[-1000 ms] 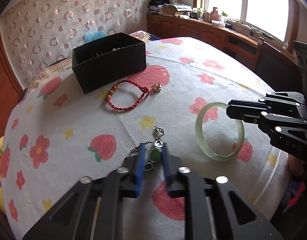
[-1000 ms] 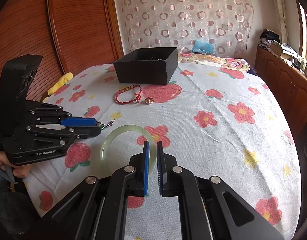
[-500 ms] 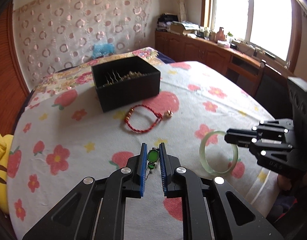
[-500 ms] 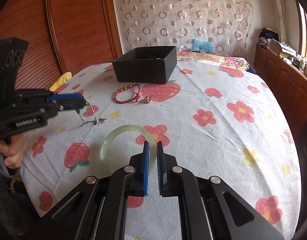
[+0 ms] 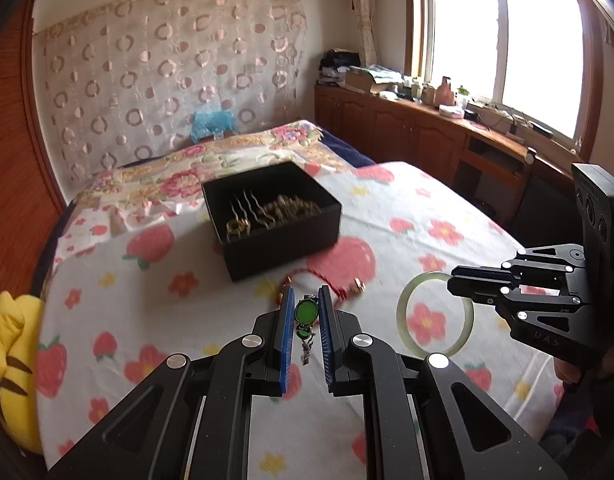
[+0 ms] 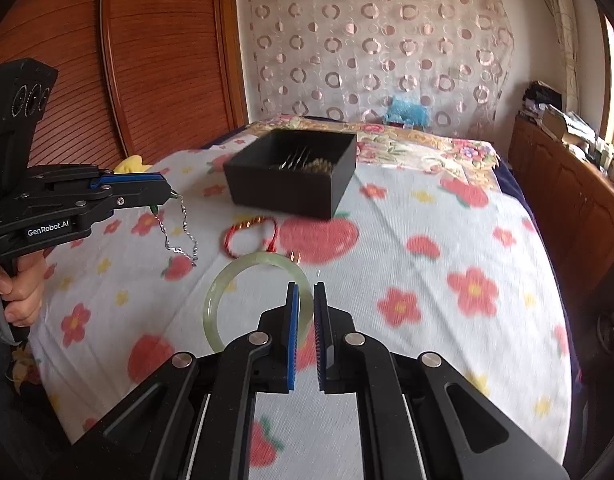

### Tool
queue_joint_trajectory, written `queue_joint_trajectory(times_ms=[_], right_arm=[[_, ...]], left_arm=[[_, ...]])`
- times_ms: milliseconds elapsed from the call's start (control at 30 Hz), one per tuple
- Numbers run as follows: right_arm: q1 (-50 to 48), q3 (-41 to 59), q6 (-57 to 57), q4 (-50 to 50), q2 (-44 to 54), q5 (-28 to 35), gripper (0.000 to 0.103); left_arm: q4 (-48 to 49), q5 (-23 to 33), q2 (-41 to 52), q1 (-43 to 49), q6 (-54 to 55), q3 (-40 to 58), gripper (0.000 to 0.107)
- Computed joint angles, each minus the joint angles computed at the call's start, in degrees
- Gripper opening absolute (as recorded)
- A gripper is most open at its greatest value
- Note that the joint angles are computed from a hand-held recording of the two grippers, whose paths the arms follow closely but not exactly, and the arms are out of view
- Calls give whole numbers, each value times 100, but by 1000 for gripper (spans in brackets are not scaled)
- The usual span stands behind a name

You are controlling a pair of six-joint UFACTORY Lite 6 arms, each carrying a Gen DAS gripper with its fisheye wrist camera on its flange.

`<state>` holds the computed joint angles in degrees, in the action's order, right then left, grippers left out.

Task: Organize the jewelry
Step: 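Carry the silver chain and jade bangle into the black box and open both tools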

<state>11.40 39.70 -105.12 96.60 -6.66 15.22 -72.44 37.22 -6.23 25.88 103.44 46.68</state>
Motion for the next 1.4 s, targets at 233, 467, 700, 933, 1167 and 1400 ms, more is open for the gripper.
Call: queue_joint_trajectory(times_ms=[233,467,700,933,1167,1400], right_arm=[[-65,1037,788,-843,780,103,9],[-42,2348,2059,-2088,1778,232,9],[-33,3789,3645,-3614,2729,498,9],[-6,5292,4996,-4818,3688,851,9],[68,6594,5851,-5500,4610,1094,9],[188,7935,6633,-6166,5634,1474,9]], left_arm=[[52,4,634,-100,-443,903,11],[409,-17,1321,-205,-1126,1896,11],[970,42,2105,-341,-1985,3063,11],[1566,205,2856,-512,-2830,4286,11],[2029,407,3787,-647,-3448,5512,11],[2439,682,4727,-732,-4053,6736,11]])
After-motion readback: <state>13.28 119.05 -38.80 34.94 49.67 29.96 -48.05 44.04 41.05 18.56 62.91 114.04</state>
